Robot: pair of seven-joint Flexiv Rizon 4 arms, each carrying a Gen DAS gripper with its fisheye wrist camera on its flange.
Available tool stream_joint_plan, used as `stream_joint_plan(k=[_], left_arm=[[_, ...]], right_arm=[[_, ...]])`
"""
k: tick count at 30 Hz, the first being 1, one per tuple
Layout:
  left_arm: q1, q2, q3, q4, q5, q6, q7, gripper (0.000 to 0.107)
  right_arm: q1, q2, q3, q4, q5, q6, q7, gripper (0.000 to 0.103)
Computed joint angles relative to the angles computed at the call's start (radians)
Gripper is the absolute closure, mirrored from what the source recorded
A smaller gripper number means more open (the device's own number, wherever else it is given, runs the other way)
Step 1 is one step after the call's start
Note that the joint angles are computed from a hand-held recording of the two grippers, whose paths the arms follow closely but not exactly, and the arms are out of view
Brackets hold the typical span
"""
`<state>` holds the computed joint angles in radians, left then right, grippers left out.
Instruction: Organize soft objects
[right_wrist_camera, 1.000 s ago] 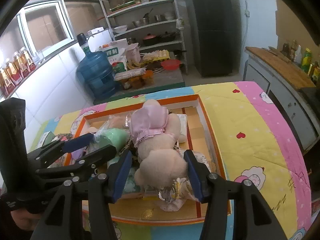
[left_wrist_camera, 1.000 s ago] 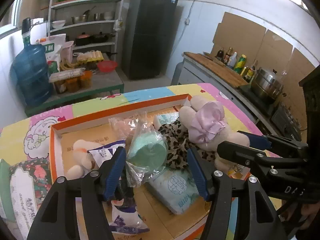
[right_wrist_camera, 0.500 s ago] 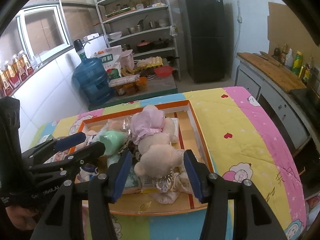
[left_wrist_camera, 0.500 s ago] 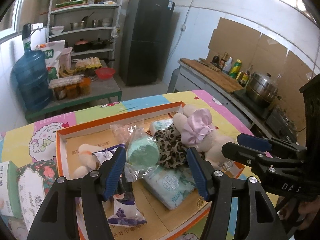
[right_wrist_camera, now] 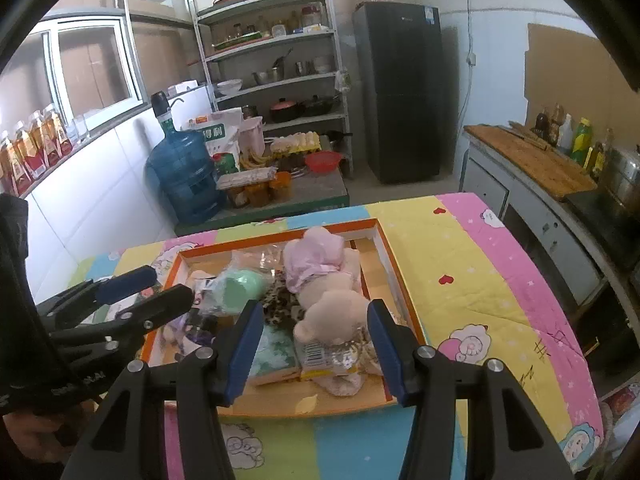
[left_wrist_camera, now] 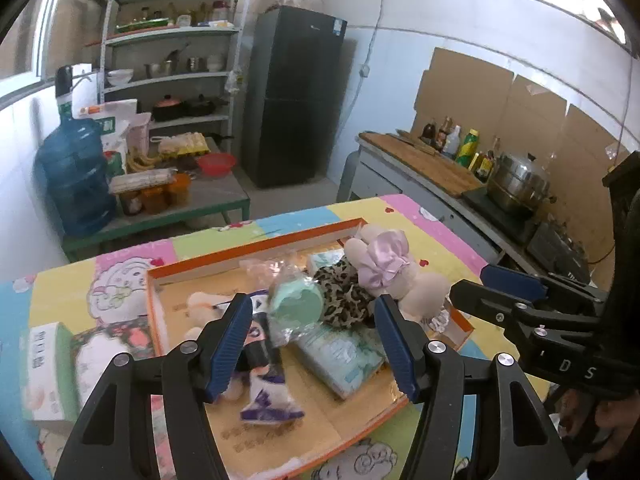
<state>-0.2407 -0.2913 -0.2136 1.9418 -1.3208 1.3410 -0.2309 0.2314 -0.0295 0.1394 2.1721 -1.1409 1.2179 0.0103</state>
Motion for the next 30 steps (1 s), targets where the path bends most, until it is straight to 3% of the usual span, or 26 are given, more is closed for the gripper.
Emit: stream_joint_plan(k=[12, 19, 23, 27, 30], left_arm=[[-0.006, 0.161, 0.09, 0.118, -0.156, -0.048, 0.145, 0.042], [-0.045, 0.267, 0.14, 0.176, -0.318, 0.046, 0.301, 0.042], [-0.038, 0.342, 0.171, 0.23, -0.324, 0.054, 0.298, 0.042], [0.004, 0.427, 0.221, 0.297, -0.221, -0.029, 0.224, 0.042], [0.024, 0.479, 0.24, 0.331, -0.178, -0.031, 0.18, 0.042]], right_arm=[[0.104, 0.023, 0.073, -0.044, -0.015, -0.185, 0.078, 0.049], [0.213, 0.03, 0.134, -0.096, -0.009, -0.405, 0.13, 0.049], [0.281, 0.023, 0.164, -0.131, -0.008, -0.528, 0.173, 0.049], [0.352, 0.012, 0.191, -0.171, 0.007, -0.631, 0.228, 0.049], [0.408, -0.006, 0.207, -0.21, 0.024, -0.721, 0.256, 0.049]])
